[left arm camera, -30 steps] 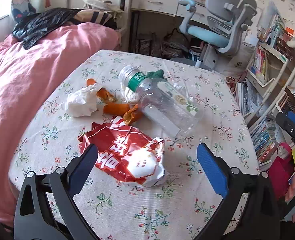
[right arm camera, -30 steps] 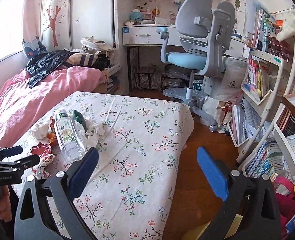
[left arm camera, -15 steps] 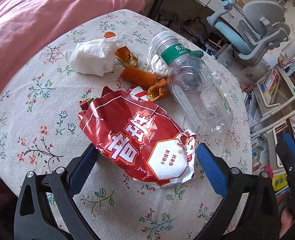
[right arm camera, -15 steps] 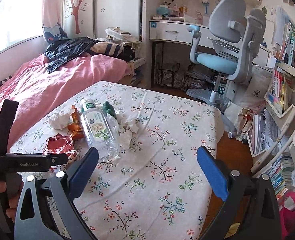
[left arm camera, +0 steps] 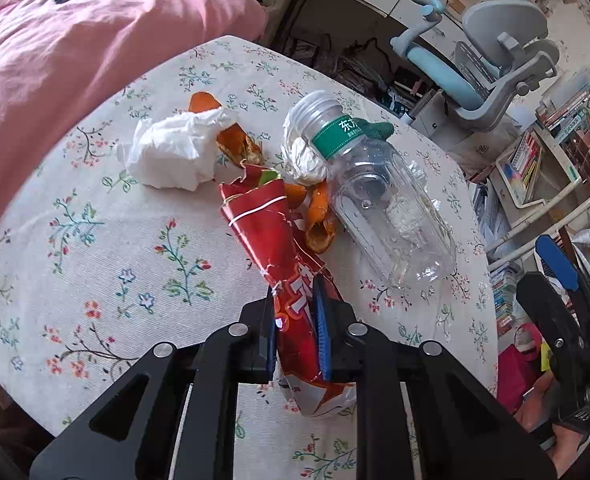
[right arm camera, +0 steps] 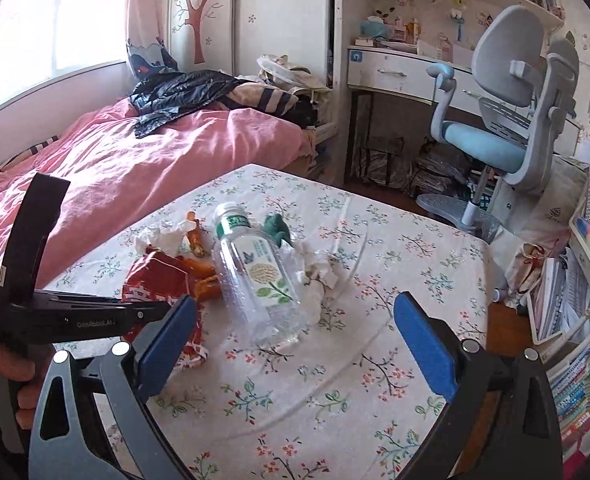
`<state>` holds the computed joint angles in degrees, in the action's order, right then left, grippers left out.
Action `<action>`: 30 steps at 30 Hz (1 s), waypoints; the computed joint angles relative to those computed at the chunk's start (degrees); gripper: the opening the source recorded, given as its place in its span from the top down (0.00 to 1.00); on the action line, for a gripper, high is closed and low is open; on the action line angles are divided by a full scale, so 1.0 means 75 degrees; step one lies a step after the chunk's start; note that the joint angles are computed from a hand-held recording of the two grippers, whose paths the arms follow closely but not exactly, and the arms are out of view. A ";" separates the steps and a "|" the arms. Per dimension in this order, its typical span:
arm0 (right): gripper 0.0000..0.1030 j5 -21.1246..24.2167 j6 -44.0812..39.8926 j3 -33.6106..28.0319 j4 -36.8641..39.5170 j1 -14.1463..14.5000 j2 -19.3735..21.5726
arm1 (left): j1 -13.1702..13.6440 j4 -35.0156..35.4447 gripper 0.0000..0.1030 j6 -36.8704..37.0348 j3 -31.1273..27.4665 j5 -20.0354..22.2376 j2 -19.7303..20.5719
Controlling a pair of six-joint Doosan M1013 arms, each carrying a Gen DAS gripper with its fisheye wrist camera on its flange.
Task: Collect trash
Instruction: 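Grasp the red chip bag with the left tool while the right tool grasps the water bottle, then carry chip bag and bottle to the yellow bin and open both tools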
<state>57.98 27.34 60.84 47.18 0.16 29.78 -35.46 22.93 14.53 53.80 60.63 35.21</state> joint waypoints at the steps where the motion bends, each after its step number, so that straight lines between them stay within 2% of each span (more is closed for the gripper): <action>1: 0.08 0.0095 -0.0045 -0.0077 0.0052 0.0034 0.0053 | 0.0021 -0.0001 0.86 0.0083 0.0073 0.0009 -0.0059; 10: 0.11 0.1089 0.0172 -0.0938 -0.0100 0.0370 0.0670 | 0.0313 -0.0685 0.86 0.0273 0.0405 -0.0183 -0.0231; 13: 0.11 0.1153 0.0144 -0.1115 -0.0292 0.0461 0.0790 | 0.0355 -0.0841 0.85 0.0338 0.0450 -0.0194 -0.0248; 20: 0.12 0.1431 0.0779 -0.1735 -0.1118 0.0645 0.1221 | 0.0413 -0.0998 0.74 0.0389 0.0612 -0.0262 -0.0321; 22: 0.21 0.1795 0.1044 -0.1970 -0.1254 0.0647 0.1364 | 0.0402 -0.0988 0.72 0.0490 0.0560 -0.0218 -0.0292; 24: 0.38 0.2168 0.1172 -0.2125 -0.1349 0.0644 0.1446 | 0.0388 -0.0972 0.70 0.0583 0.0458 -0.0119 -0.0236; 25: 0.41 0.2238 0.1141 -0.2117 -0.1355 0.0643 0.1428 | 0.0388 -0.1001 0.70 0.0642 0.0451 -0.0148 -0.0233; 26: 0.46 0.2316 0.1118 -0.2124 -0.1381 0.0645 0.1416 | 0.0394 -0.1098 0.75 0.0746 0.0456 -0.0249 -0.0236; 27: 0.46 0.2324 0.1079 -0.2069 -0.1373 0.0630 0.1366 | 0.0392 -0.1163 0.83 0.0848 0.0486 -0.0354 -0.0256; 30: 0.46 0.2460 0.1060 -0.1988 -0.1070 0.0508 0.1252 | 0.0295 -0.0933 0.85 0.1067 0.0369 -0.0392 -0.0233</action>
<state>76.43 35.30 45.93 39.15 3.97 39.17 -33.25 15.93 22.53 56.57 57.69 33.46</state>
